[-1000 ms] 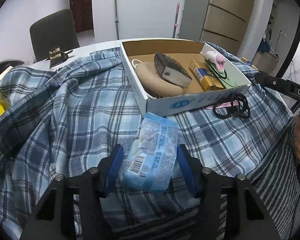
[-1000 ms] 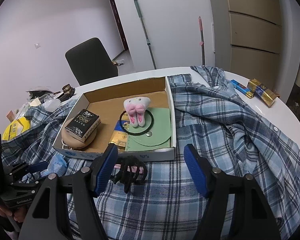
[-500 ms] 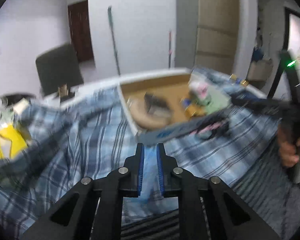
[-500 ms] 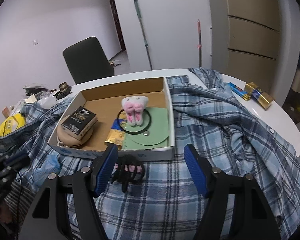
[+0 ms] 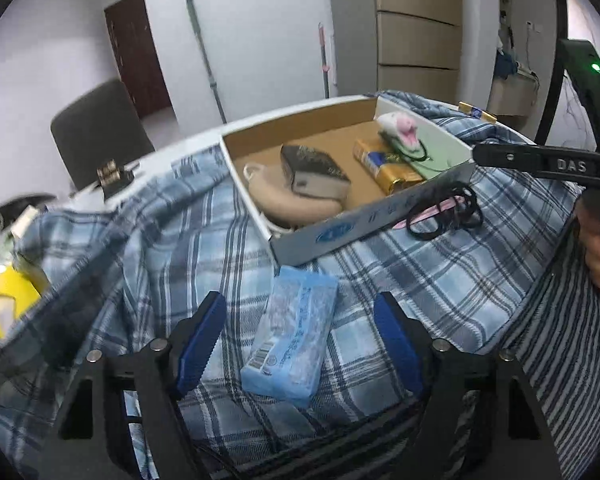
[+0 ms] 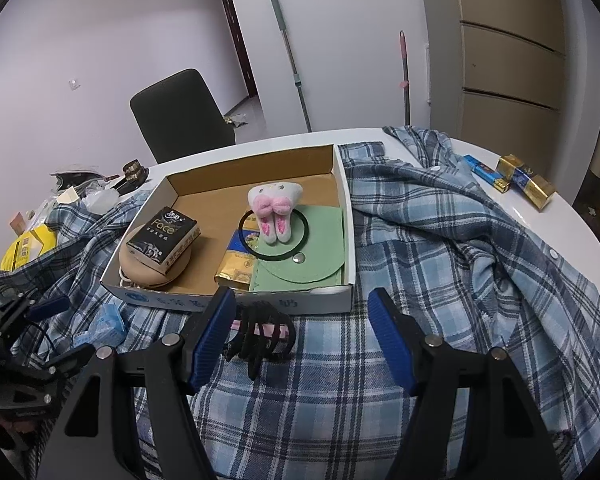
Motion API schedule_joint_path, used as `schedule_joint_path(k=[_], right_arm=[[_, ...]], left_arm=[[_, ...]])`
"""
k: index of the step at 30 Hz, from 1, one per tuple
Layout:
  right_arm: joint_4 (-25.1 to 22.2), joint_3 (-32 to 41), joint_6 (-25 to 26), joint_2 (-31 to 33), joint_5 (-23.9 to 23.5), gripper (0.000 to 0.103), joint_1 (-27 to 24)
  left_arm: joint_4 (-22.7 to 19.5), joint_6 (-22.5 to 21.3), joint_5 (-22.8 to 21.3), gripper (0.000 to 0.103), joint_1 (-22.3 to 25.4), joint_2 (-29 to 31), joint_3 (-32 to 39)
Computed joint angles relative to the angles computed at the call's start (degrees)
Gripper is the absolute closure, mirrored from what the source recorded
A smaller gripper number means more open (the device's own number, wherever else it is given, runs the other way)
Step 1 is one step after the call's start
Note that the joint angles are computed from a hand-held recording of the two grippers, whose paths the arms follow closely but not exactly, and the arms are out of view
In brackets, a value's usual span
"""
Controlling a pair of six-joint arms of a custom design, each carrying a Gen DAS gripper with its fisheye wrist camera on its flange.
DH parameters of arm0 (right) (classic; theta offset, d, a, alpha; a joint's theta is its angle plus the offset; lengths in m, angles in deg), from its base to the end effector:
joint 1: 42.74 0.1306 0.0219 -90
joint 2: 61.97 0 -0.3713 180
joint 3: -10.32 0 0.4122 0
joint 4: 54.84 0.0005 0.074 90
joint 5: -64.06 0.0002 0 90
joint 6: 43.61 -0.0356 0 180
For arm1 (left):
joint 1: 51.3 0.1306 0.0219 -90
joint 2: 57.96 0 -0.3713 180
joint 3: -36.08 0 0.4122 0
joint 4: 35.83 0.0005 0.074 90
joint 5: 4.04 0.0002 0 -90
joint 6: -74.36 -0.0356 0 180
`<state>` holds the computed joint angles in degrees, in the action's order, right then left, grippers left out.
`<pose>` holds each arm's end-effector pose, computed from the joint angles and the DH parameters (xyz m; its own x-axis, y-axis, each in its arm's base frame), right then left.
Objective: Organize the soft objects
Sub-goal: 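Lift the blue packet with the left gripper while the right gripper grasps the black coiled cable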
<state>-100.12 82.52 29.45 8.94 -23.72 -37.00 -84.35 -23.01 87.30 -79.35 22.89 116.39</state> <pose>0.3895 0.0373 0.4145 -0.6821 0.2241 -0.6961 0.1323 0.9740 0.1839 0.3936 -0.2112 0.4104 -0.5991 0.4645 -0.6521 0.5652 0.8223 0.0665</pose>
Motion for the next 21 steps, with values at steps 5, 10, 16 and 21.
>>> schedule_joint_path(k=[5,10,16,21], right_arm=[[-0.4,0.0,0.0,0.3,-0.4,0.035,0.1],[-0.4,0.1,0.7,0.3,-1.0,0.035,0.3],[-0.4,0.0,0.7,0.2,-1.4,0.035,0.1],[0.2,-0.3,0.6,-0.3,-0.8,0.035,0.3]], left_arm=[[-4.1,1.1,2.8,0.034,1.5,2.8,2.5],[-8.2,1.4,4.5,0.039,2.5,5.9,4.8],[-8.8,2.1,4.6,0.056,2.8,6.7,5.2],[-6.4,1.9,4.0,0.066,2.4,4.5,3.8]])
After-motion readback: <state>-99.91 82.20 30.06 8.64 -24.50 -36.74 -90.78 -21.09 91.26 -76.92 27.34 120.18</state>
